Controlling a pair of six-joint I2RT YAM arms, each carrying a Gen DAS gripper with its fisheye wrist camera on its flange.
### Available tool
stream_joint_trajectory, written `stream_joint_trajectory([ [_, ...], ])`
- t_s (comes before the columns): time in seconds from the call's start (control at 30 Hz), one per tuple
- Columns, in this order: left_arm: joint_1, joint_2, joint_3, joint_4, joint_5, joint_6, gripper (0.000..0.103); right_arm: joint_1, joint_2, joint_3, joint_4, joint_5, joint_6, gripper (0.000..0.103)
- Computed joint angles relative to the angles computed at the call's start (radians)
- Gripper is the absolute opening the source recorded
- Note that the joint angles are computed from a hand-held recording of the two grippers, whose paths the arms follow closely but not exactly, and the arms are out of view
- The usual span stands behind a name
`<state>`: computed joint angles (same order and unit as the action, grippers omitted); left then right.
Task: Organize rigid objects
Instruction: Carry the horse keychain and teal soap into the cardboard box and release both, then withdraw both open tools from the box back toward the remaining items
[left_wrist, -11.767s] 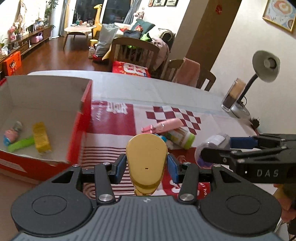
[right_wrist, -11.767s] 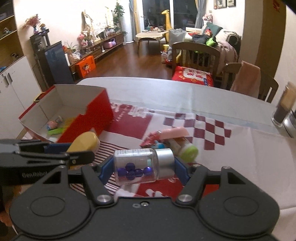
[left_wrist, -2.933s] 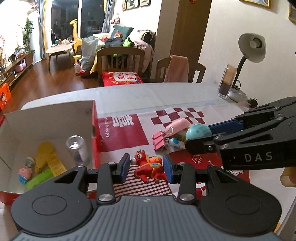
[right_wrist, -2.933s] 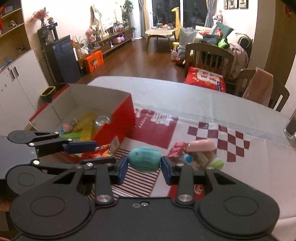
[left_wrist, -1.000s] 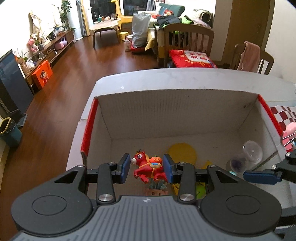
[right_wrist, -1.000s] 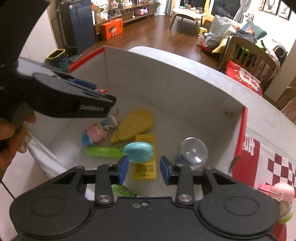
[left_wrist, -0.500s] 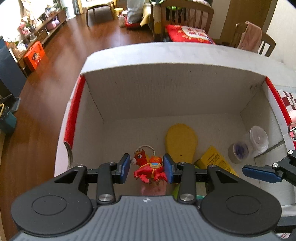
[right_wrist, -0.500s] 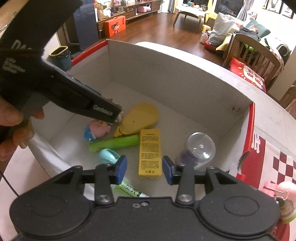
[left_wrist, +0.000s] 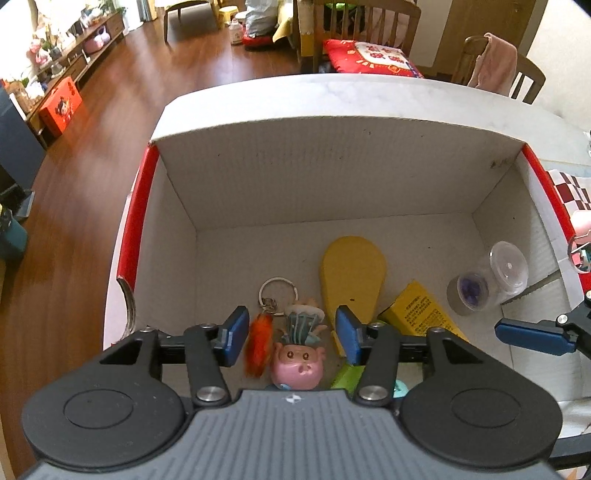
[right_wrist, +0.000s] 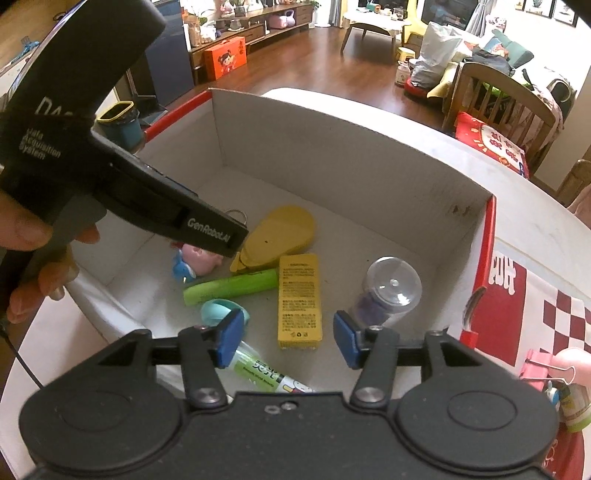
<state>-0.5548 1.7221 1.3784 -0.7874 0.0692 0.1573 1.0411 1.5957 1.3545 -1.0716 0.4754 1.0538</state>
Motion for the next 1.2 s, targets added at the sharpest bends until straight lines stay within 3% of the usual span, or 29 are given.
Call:
stream_joint_trajectory([
  [0.27, -0.013, -0.08, -0.06, 0.043, -0.005, 0.002, 0.064, 0.029, -0.028, 0.0, -0.01, 0.031, 0.019, 0.063],
  [0.77, -0.026, -0.257, -0.142, 0.035, 0.032, 0.012, 0.065, 0.121, -0.101, 0.011, -0.076, 0.102, 0.106, 0.077],
  [0.97, -0.039, -0.344, -0.176, 0.026, 0.037, -0.009, 0.067, 0.196, -0.153, 0.013, -0.129, 0.151, 0.184, 0.081],
  [1.2, -0.084, -0.441, -0.206, 0.011, 0.046, -0.038, 0.067, 0.32, -0.217, 0.023, -0.224, 0.252, 0.295, 0.093],
])
